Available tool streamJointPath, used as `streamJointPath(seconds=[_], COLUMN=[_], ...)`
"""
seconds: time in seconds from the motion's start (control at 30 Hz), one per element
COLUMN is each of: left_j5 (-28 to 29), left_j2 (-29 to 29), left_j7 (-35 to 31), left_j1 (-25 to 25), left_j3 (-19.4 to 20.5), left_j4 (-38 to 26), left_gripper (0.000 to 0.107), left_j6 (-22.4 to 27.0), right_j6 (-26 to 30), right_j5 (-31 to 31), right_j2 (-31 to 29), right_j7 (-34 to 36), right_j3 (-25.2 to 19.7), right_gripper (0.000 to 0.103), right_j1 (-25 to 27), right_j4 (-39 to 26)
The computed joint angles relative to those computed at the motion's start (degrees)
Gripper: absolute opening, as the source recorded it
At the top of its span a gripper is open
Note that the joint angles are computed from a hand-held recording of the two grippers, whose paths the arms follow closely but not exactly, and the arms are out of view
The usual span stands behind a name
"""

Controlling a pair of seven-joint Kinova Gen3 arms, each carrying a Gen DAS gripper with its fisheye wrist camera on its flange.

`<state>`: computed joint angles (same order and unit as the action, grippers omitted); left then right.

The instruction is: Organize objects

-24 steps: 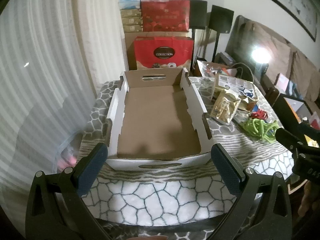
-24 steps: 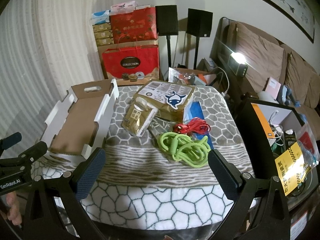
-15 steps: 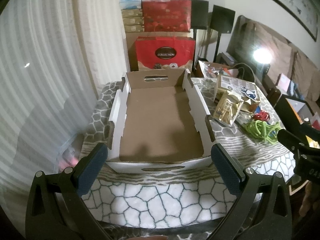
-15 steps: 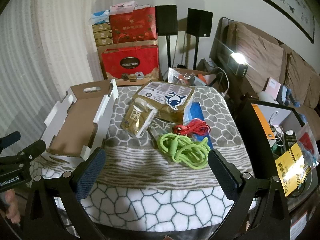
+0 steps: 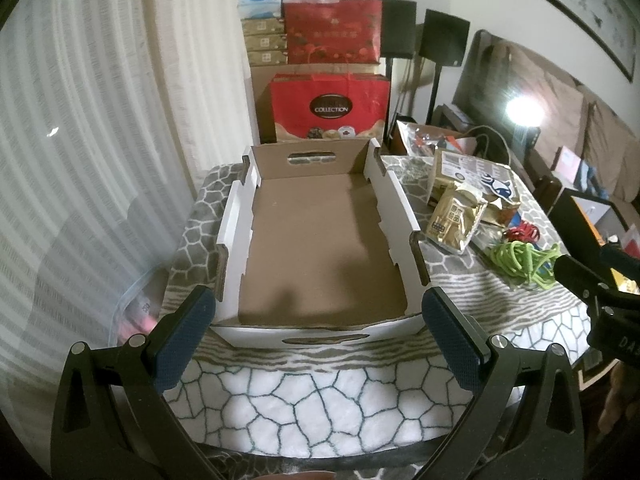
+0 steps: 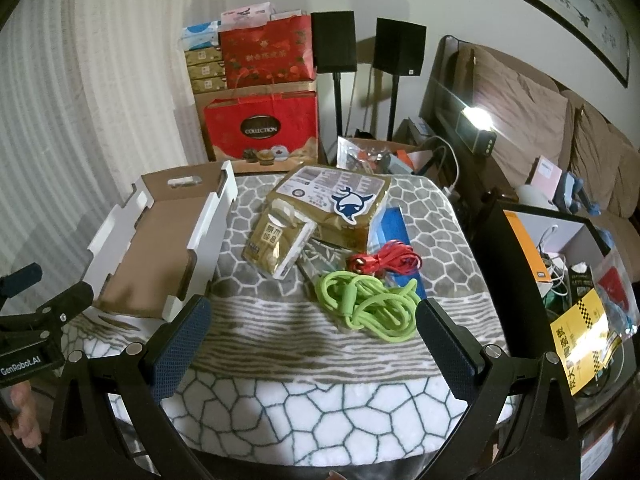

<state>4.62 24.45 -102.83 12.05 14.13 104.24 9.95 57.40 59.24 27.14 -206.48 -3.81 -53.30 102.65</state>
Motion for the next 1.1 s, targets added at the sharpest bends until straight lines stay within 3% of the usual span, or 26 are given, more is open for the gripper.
streamJointPath(seconds=[0.33,0.6,0.67,0.77,0.97,1.1], left_j5=[-0.44,1.26,1.66,0.94,1.27,1.73], left_j2=[1.36,4.00,4.72,6.08,10.84,13.84], left_j7=[-0.34,-2.74,-3.10,-1.47,-1.57,-2.46], left_j1=[0.20,-3.11,-3.37,-0.97,-2.77,-3.91], left_j3=[-0.54,1.47,1.08,-2.61,-2.58,-2.09], left_j4=[-1.94,-5.96,-6.71,-8.64,-14.38,-18.32], left_gripper=[0.103,0.103,0.103,0.103,0.102,0.094], left_j6=[0.92,3.88,3.76,4.27,8.33,11.83], right_j6=[-1.02,-6.11,-6.69,-7.12,-8.33,-10.43], right_j5=[0.02,1.91,2.06,1.93,2.55,2.92], right_j2=[0.15,-0.81,-0.82,-0.99,-1.71,-2.78], right_j7=[1.08,2.72,2.98,3.19,4.37,5.18], right_j3=[0.05,1.26,1.51,1.87,2.55,2.84], right_gripper=[0.103,0.103,0.103,0.103,0.103,0.103], right_j1=[0.85,4.11,4.76,5.58,8.04,10.42], right_j4=[0.04,1.51,1.67,2.03,3.03,4.45])
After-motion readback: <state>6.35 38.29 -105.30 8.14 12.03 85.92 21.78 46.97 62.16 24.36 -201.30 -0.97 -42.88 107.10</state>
